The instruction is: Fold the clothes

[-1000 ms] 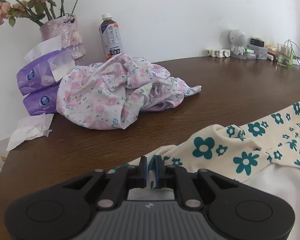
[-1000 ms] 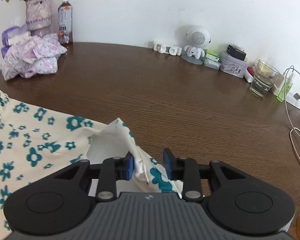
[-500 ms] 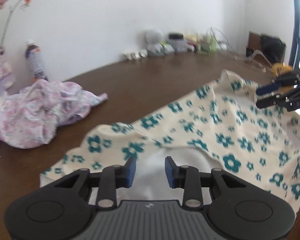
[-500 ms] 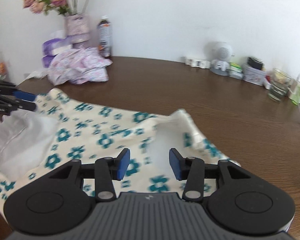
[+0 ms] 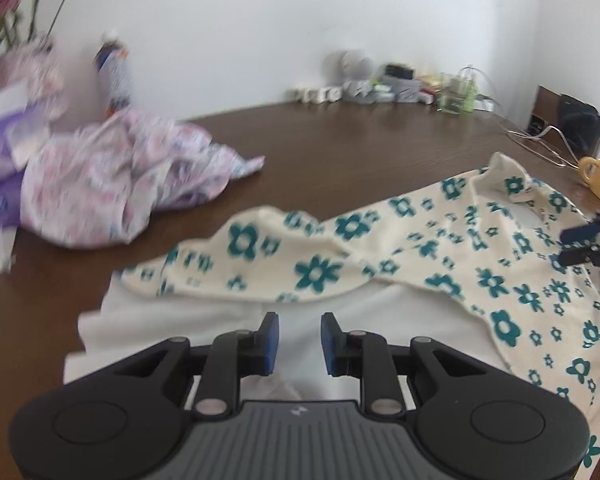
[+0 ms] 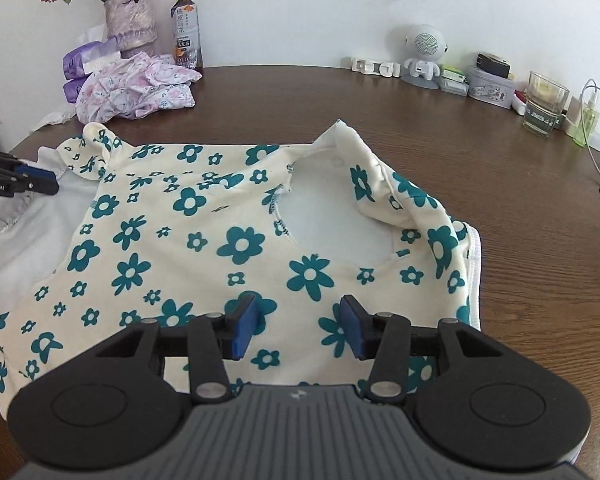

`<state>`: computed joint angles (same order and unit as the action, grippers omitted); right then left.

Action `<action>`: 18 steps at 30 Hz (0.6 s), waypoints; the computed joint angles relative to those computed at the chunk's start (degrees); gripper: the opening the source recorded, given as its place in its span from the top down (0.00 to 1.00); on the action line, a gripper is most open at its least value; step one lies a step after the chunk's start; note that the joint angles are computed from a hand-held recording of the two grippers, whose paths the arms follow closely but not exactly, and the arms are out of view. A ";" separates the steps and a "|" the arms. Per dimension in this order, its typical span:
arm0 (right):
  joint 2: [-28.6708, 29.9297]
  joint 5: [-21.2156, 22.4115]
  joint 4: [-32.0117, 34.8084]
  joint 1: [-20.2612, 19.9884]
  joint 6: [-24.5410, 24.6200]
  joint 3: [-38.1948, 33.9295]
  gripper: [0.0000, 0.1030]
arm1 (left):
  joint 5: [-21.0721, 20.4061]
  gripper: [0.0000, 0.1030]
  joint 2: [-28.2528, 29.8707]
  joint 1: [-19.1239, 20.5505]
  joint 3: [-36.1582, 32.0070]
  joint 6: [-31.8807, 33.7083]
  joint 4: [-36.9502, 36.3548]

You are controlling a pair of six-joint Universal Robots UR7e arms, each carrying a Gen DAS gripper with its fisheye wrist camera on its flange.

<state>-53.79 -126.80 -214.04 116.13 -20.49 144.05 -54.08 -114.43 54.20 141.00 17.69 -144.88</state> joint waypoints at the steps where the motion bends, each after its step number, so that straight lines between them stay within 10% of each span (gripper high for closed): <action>1: -0.30 0.26 0.83 0.41 -0.70 -0.50 0.55 | 1.10 0.78 0.24 -1.52 0.10 0.38 -0.19; 6: -1.26 -0.50 9.47 3.44 -4.69 -7.12 0.55 | 5.02 0.49 5.79 -4.42 -1.05 6.44 -5.34; 18: 7.55 -5.11 27.29 1.10 -1.14 -26.27 0.55 | 1.77 0.43 21.37 4.70 -9.09 12.59 -12.82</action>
